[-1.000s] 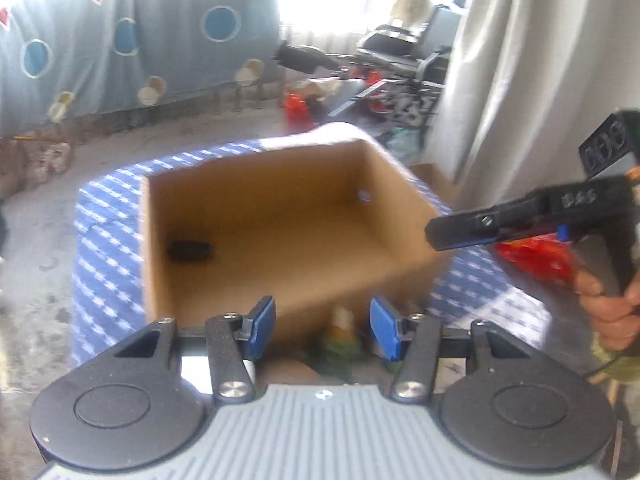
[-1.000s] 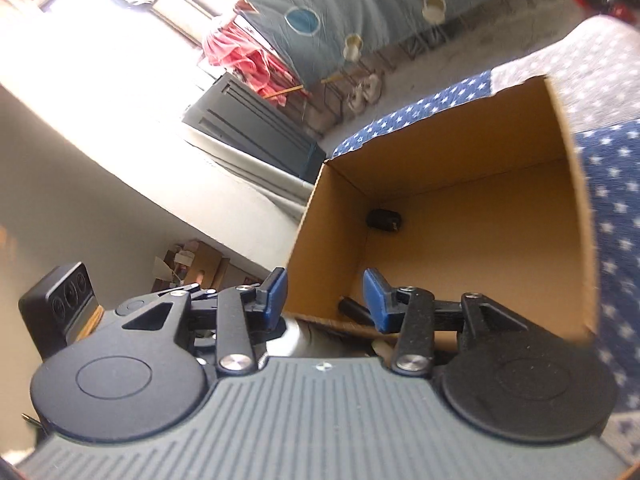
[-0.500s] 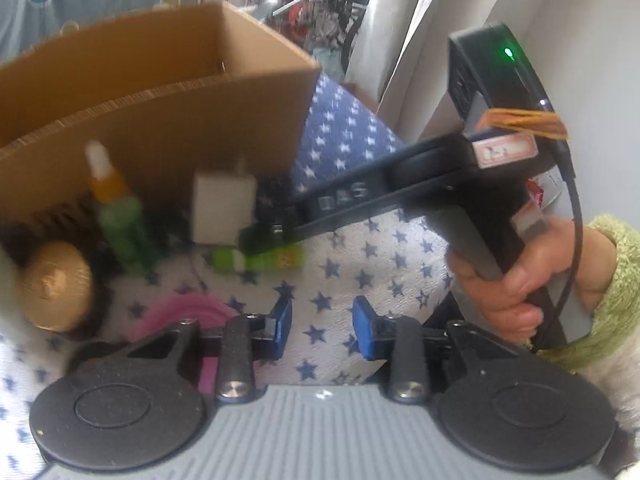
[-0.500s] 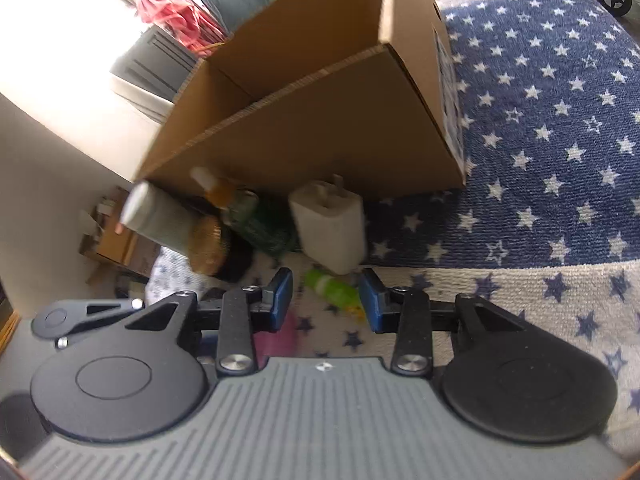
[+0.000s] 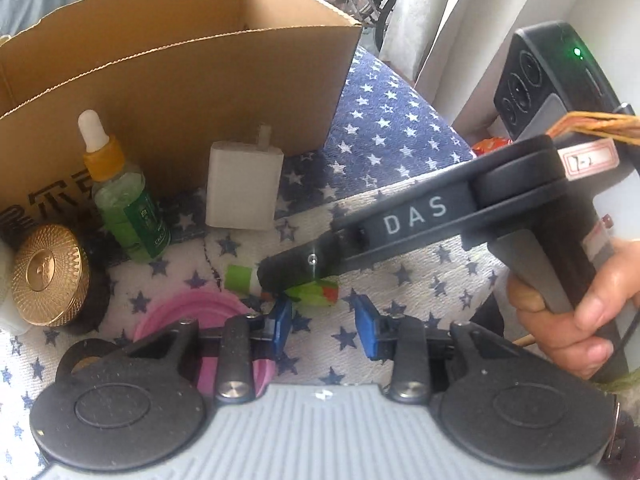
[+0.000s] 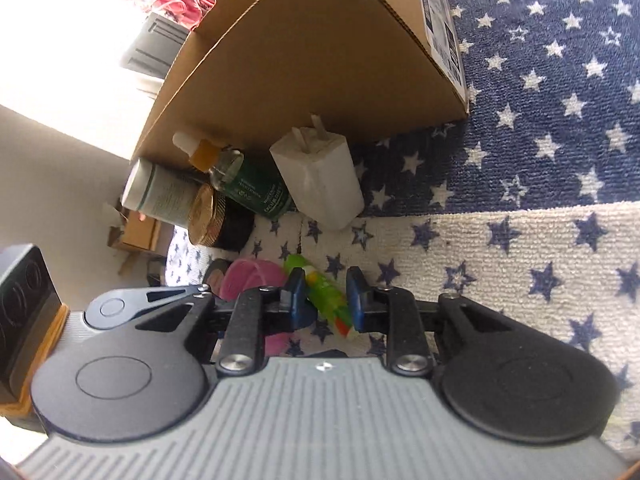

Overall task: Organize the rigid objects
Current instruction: 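Grasp the green-yellow lip balm tube with the right gripper, then carry the lip balm tube into the box and open the right gripper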

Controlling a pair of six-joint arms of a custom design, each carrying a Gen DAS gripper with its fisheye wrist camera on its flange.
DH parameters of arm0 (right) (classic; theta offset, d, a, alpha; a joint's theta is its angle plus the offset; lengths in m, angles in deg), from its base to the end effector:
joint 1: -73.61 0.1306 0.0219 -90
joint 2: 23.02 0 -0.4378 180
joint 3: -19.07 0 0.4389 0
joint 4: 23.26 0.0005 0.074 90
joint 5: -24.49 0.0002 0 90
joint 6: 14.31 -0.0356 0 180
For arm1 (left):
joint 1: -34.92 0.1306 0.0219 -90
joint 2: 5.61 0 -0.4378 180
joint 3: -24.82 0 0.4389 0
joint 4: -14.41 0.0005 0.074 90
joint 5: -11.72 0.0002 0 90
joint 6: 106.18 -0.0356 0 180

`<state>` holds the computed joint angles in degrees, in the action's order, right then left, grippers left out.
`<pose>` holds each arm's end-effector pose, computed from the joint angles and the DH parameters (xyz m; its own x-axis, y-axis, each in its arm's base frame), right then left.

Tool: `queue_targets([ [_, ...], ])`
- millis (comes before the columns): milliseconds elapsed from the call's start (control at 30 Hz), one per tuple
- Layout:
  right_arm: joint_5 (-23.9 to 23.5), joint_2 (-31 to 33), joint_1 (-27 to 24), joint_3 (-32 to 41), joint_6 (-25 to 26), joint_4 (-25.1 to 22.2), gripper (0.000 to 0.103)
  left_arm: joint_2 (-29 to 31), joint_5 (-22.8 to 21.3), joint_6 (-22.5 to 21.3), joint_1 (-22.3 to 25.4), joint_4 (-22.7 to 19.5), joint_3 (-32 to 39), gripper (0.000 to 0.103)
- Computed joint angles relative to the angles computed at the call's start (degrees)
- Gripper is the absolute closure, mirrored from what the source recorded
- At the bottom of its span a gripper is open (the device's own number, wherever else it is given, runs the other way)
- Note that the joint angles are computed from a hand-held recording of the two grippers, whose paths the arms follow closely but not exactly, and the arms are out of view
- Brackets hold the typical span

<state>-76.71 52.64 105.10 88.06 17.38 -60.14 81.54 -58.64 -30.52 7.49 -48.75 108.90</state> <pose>0.3618 0.2291 0.4286 -0.8468 0.4601 -0.2669 0.1677 0.7070 0.6870 0.4217 -0.2329 0.4459 -0.6497 0.6000 -0.4667 0.7380 0.6450 -0.1982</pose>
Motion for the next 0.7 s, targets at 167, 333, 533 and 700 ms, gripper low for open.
queue_targets([
  [167, -0.32, 0.49, 0.42, 1.63, 1.4, -2.46, 0.082, 0.28, 0.01, 1.06, -0.38, 0.2, -0.24, 0.064],
  [333, -1.21, 0.15, 0.13, -0.62, -1.75, 1.97, 0.088, 0.59, -0.62, 2.62, -0.59, 0.85, -0.35, 0.067],
  [533, 0.39, -1.06, 1.49, -1.7, -5.62, 4.96, 0.089, -1.12, -0.37, 1.9, -0.06, 1.46, -0.93, 0.076],
  [700, 5.09, -2.12, 3.9, 0.94, -5.08, 2.19, 0.089, -3.93, 2.17, -0.38, 1.22, 1.82, -0.69, 0.076],
])
